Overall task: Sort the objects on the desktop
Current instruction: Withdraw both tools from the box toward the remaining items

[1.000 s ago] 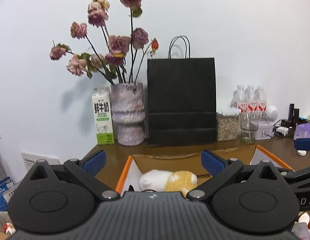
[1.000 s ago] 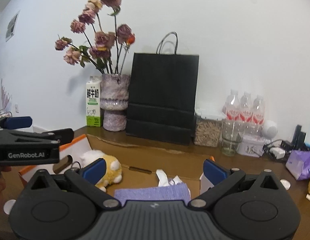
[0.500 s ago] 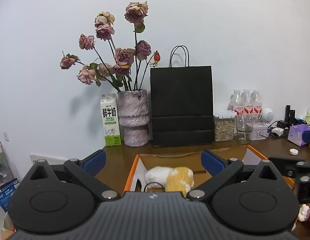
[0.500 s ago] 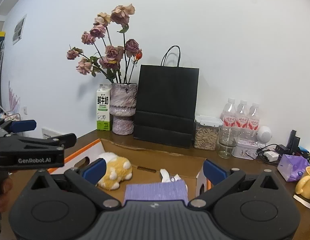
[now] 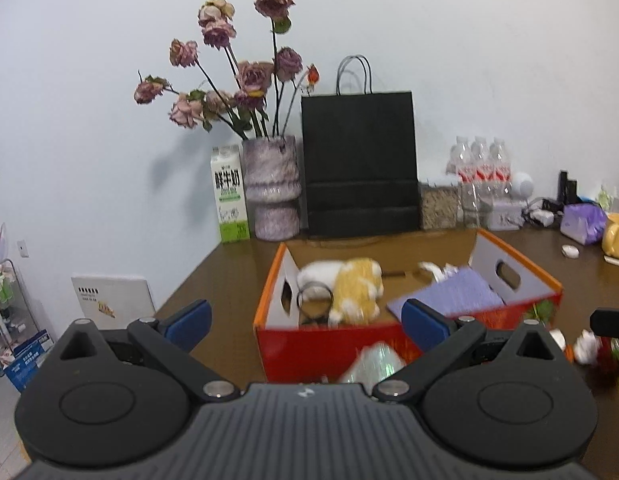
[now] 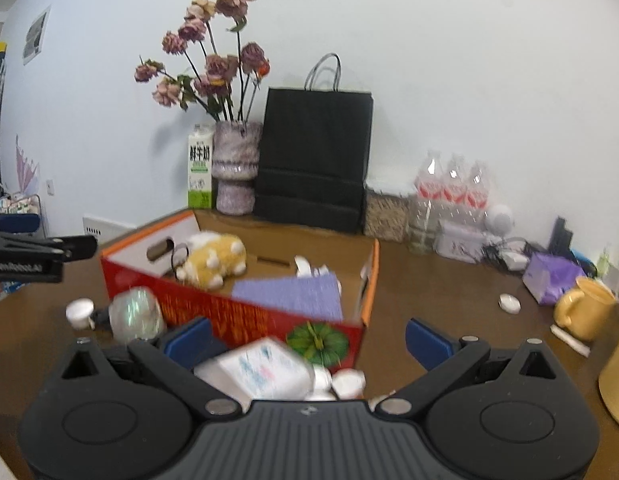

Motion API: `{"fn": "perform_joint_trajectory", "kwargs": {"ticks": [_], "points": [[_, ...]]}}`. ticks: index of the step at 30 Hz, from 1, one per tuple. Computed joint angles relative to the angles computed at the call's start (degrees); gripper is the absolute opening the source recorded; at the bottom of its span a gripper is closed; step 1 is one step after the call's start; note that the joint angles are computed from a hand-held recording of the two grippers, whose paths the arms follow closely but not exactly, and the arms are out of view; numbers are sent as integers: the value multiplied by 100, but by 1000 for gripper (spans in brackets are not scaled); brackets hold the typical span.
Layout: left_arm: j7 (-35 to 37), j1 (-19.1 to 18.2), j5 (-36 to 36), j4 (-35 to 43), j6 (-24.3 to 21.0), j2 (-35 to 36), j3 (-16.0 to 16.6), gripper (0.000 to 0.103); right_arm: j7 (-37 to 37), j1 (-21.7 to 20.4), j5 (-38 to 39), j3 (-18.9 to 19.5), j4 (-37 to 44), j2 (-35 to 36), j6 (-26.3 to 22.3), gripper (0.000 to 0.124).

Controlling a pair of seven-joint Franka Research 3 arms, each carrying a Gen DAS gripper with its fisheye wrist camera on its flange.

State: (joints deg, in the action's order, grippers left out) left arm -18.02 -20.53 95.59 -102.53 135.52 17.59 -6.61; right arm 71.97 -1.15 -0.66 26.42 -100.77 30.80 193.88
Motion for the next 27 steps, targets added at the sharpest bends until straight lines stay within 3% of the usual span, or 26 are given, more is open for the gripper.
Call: {"fn": "perform_joint_trajectory", "kwargs": {"ticks": [12,20,27], "points": [[-546,-7,-179,-1027,-22,-462,-244,103,760,-218,-382,-161,-1390,-521,522,103],[-527,147,-458,-1251,-31,-530,-291,103,996,464,-118,-930,-1254,-408,387,103],[-313,231,-571,-1197,-64,-466,-220,103,659,1079,492,-1567,-882,-250,139,103]]}}
